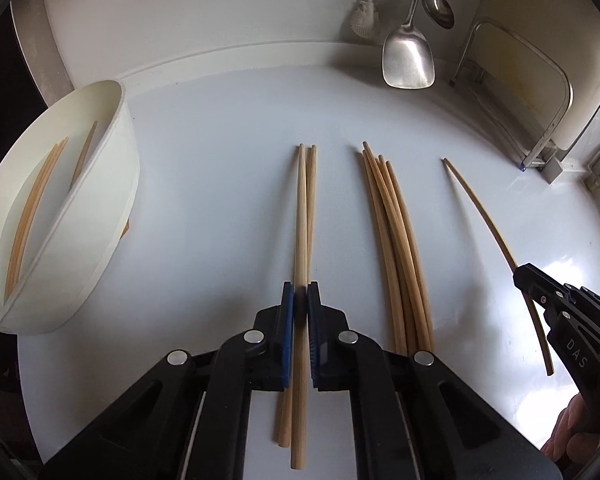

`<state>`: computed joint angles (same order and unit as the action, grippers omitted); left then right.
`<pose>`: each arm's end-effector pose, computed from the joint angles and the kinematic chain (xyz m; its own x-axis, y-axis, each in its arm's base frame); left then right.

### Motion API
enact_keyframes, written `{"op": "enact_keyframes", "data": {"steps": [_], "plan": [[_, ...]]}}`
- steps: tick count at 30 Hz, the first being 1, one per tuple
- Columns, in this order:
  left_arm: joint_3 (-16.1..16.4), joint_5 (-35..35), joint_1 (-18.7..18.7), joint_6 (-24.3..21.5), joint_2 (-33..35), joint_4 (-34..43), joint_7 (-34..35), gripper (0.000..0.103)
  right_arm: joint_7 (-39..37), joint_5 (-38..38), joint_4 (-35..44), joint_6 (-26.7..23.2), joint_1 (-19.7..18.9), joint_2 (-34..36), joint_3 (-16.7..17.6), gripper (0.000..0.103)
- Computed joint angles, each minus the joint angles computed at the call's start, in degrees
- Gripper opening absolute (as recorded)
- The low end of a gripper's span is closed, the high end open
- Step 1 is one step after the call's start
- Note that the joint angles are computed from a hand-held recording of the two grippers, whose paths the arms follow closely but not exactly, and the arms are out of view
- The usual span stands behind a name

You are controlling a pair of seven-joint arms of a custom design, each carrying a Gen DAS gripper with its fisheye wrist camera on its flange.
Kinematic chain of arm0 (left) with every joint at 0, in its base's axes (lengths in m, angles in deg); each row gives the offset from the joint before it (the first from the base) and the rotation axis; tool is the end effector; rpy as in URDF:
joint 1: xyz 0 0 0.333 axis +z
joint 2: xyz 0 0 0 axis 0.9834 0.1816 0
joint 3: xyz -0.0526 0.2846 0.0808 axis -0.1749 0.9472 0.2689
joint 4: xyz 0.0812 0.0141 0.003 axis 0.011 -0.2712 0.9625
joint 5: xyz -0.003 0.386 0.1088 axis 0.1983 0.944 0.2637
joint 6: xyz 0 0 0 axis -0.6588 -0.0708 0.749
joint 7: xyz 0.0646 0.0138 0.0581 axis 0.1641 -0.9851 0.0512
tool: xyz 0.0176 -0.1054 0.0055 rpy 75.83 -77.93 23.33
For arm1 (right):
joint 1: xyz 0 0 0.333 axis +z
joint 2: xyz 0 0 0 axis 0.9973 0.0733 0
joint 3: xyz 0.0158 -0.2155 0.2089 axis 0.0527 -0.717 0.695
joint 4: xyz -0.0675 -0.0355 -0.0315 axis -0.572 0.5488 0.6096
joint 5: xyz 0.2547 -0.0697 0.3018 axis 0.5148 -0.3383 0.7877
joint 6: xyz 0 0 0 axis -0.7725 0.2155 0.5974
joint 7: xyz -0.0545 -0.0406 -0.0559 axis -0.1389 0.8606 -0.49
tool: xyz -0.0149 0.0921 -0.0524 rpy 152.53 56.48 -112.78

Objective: Organize utensils
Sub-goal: 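Grasp a chopstick with the left tool while the right tool grasps another, then carry both held chopsticks over the white basin with both tools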

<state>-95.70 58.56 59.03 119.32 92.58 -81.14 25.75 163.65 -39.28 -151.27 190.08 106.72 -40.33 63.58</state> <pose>0.5973 -0.3192 0.4072 -0.2019 -0.9790 0.0277 -0.8675 0.1657 -0.4690 0.5485 0.2787 0.4317 -0.1130 -0.9821 -0.1506 -0.8707 0.1709 -0.4612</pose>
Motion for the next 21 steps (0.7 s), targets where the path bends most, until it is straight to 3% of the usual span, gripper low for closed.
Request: {"op": "enact_keyframes", "data": {"steps": [15,21], "plan": [[-1.25,-0.21,1.57,-3.65,-6.43,-1.11,-5.75,0.007,-12.90,11.77,0.63,-0.03,-1.21,-3.39,0.54,0.006],[-2.29,-1.70,2.23,-4.55,-7.19,-0.74,-5.16,0.007,-13.23,11.99,1.24,0.89,-1.18,-4.07,0.42,0.006]]}}
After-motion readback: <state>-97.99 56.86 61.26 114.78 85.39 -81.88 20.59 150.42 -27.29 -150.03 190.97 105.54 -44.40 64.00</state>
